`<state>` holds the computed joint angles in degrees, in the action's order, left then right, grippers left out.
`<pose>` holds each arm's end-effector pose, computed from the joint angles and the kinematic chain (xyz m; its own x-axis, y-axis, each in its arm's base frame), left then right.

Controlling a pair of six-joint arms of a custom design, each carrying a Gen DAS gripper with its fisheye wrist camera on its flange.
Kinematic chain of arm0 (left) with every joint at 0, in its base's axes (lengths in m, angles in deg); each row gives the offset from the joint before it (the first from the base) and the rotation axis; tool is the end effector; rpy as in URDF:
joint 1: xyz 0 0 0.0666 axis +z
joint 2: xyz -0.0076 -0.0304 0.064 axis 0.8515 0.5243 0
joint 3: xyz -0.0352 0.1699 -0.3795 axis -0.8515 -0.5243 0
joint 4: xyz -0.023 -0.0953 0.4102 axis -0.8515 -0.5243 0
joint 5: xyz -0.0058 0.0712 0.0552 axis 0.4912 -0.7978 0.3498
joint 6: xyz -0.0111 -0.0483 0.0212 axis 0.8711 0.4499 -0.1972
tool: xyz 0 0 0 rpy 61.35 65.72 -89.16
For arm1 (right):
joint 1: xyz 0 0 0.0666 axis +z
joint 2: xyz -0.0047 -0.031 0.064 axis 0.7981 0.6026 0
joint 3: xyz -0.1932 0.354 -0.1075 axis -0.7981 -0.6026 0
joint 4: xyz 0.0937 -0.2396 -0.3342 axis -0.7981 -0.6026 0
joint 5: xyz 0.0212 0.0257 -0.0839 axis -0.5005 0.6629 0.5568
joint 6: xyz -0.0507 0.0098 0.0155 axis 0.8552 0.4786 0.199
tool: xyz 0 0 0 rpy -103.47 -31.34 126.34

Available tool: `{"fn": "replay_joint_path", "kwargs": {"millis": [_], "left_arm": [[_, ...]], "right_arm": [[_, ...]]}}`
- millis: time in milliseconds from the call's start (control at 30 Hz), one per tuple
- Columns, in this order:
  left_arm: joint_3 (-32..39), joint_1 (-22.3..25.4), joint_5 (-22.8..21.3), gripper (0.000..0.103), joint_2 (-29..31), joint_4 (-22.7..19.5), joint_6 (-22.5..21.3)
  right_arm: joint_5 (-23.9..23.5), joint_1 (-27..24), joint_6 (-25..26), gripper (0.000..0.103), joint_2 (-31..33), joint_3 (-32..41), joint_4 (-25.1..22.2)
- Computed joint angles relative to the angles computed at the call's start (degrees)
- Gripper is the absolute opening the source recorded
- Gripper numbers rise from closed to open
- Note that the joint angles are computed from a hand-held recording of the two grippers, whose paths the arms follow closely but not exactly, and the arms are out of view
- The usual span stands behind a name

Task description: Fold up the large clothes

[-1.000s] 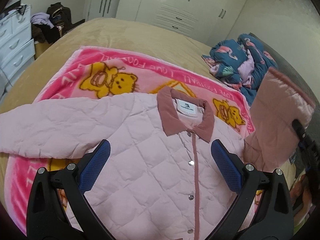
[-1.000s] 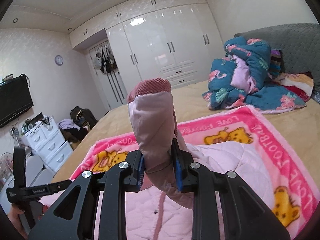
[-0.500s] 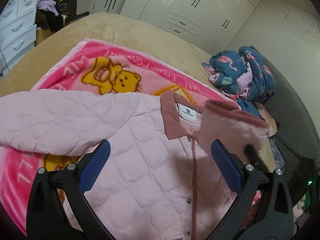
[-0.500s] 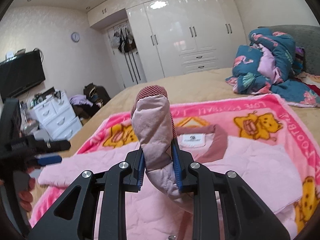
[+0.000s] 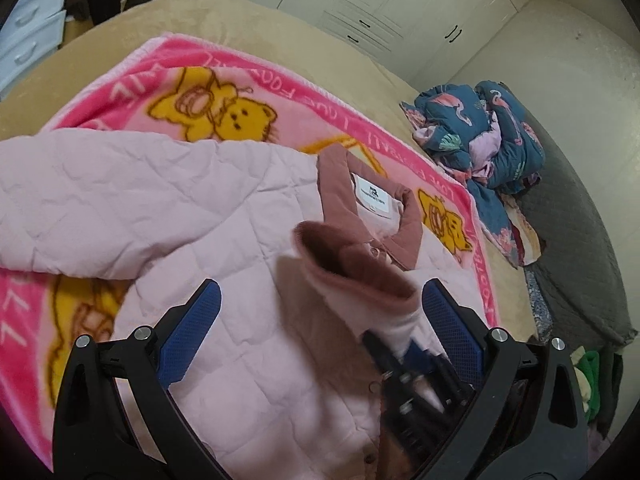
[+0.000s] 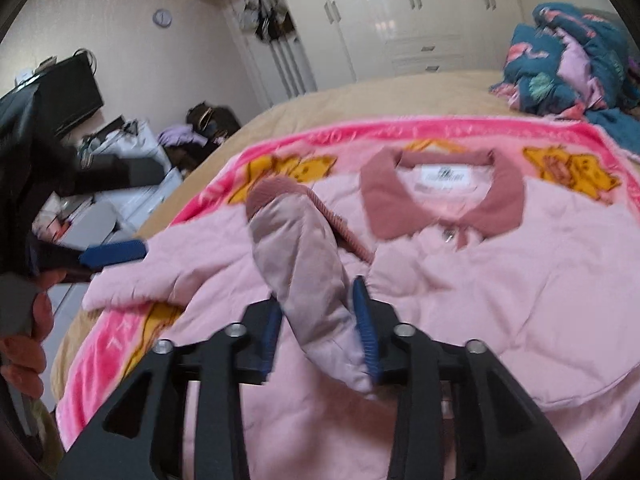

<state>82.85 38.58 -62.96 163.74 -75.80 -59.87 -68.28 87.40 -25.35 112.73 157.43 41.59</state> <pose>0.5266 -0.1997 0.4590 -0.8347 -0.2043 -0.5114 0.0969 0.8596 -0.5016 0.4768 0.3206 0.4100 -0.6645 0.1066 -0.7397 -0.1809 0.9374 0.2975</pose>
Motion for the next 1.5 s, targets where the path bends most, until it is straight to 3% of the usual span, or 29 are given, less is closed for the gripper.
{"fn": "replay_joint_path", "kwargs": {"millis": [67, 133, 233, 367, 700, 1000, 1033, 1133, 1200, 1300, 1500], "left_arm": [[-0.21, -0.16, -0.16, 0.094, 0.09, -0.01, 0.23], [-0.59, -0.26, 0.28, 0.094, 0.17, -0.03, 0.46], [-0.93, -0.36, 1.23, 0.094, 0.47, -0.67, 0.73], [-1.67, -0.05, 1.65, 0.094, 0.72, -1.49, 0.78], [-4.50, -0.64, 8.71, 0.094, 3.01, -1.36, 3.89], [-6.06, -4.10, 6.52, 0.092, 4.33, -0.63, 1.76], [-6.06, -4.42, 6.03, 0.089, 4.47, -0.60, 1.06], [-5.94, -5.72, 0.62, 0.059, 4.64, -1.33, -2.77], [-6.14, -5.78, -0.05, 0.034, 4.28, -1.02, -4.24], [-5.08, -5.78, -0.86, 0.015, 3.78, -0.94, -6.30], [0.52, -6.65, -2.66, 0.009, 2.52, 0.28, -10.09]], "right_arm": [[-1.51, 0.56, -0.05, 0.050, 0.23, -0.06, -0.74], [-3.10, 0.52, -0.30, 0.067, 0.04, -0.08, -1.62], [-4.15, 1.16, -0.77, 0.081, -1.07, -1.21, -1.52], [-6.10, 0.81, -2.27, 0.085, -4.14, -3.81, -0.97], [-1.31, -1.66, -3.75, 0.086, -14.15, -11.02, -3.71], [5.18, -3.60, -6.72, 0.086, -21.64, -16.89, -7.18], [5.66, -3.80, -7.26, 0.086, -22.55, -17.77, -7.35], [6.21, -4.61, -8.60, 0.086, -24.63, -19.74, -8.53], [6.55, -5.27, -9.53, 0.086, -25.58, -20.60, -9.55], [5.68, -6.62, -10.49, 0.086, -27.23, -22.07, -9.78], [4.85, -8.28, -11.69, 0.086, -29.67, -23.52, -9.47]]}}
